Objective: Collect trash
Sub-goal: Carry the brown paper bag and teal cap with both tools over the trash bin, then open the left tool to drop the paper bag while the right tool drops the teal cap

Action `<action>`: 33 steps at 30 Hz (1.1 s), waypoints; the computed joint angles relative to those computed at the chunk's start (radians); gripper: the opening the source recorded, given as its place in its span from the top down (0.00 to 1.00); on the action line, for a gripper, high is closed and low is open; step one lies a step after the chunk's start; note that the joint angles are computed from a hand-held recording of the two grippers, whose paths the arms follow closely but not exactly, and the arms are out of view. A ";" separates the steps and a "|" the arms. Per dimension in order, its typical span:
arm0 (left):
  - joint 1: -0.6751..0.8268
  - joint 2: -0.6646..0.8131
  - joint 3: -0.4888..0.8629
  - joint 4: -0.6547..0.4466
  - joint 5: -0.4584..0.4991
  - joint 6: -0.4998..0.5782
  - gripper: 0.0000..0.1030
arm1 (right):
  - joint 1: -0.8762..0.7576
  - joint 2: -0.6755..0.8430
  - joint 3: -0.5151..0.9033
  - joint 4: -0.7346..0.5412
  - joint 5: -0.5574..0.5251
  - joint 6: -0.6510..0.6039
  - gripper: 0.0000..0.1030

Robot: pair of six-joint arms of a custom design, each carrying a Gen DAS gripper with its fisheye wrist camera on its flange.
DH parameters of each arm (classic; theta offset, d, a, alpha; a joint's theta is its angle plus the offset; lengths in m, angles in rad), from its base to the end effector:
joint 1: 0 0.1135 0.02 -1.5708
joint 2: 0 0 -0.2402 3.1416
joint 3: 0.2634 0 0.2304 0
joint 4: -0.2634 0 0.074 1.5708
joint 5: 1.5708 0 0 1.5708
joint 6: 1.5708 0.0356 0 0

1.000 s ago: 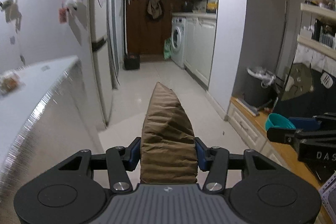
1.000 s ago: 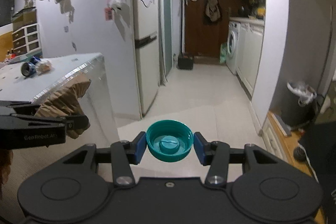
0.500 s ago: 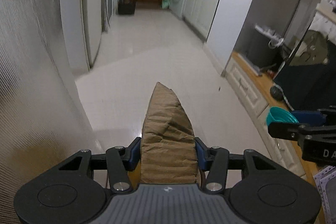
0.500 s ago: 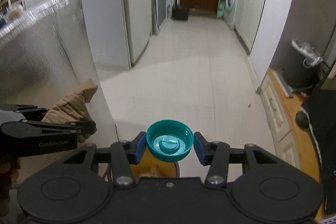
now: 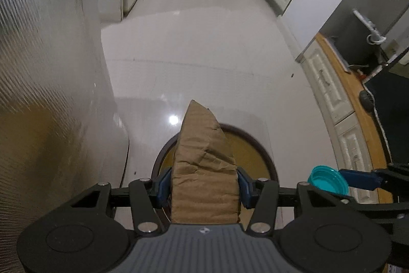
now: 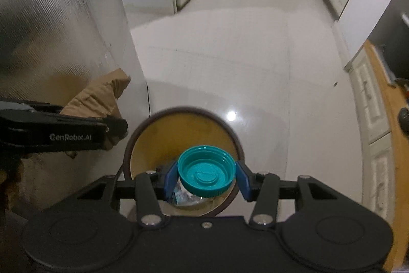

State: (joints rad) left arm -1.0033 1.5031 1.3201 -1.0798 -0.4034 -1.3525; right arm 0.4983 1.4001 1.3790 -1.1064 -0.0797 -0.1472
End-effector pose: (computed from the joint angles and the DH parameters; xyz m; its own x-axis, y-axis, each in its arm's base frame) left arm 0.1546 -0.2166 0.2699 -0.8056 -0.4066 -0.4308 -0.3459 0.9133 -0.2149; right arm 0.2181 0.1219 0.3066 -0.7106 -0.5531 -0.4348 -0.6173 0.7867 0.0082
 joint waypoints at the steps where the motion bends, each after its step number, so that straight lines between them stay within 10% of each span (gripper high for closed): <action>1: 0.011 -0.003 -0.025 0.023 0.012 0.009 0.49 | 0.009 0.016 -0.010 0.016 0.004 0.006 0.52; 20: 0.148 0.138 -0.117 0.294 0.131 0.167 0.49 | 0.041 0.321 -0.301 0.439 0.022 0.102 0.52; 33: 0.220 0.321 -0.171 0.567 0.261 0.335 0.47 | -0.047 0.262 -0.415 0.524 -0.091 0.020 0.52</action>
State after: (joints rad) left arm -0.7834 1.8245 1.1491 -0.5127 -0.1420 -1.0180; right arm 0.4516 1.6617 0.9643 -0.5823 -0.1708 -0.1275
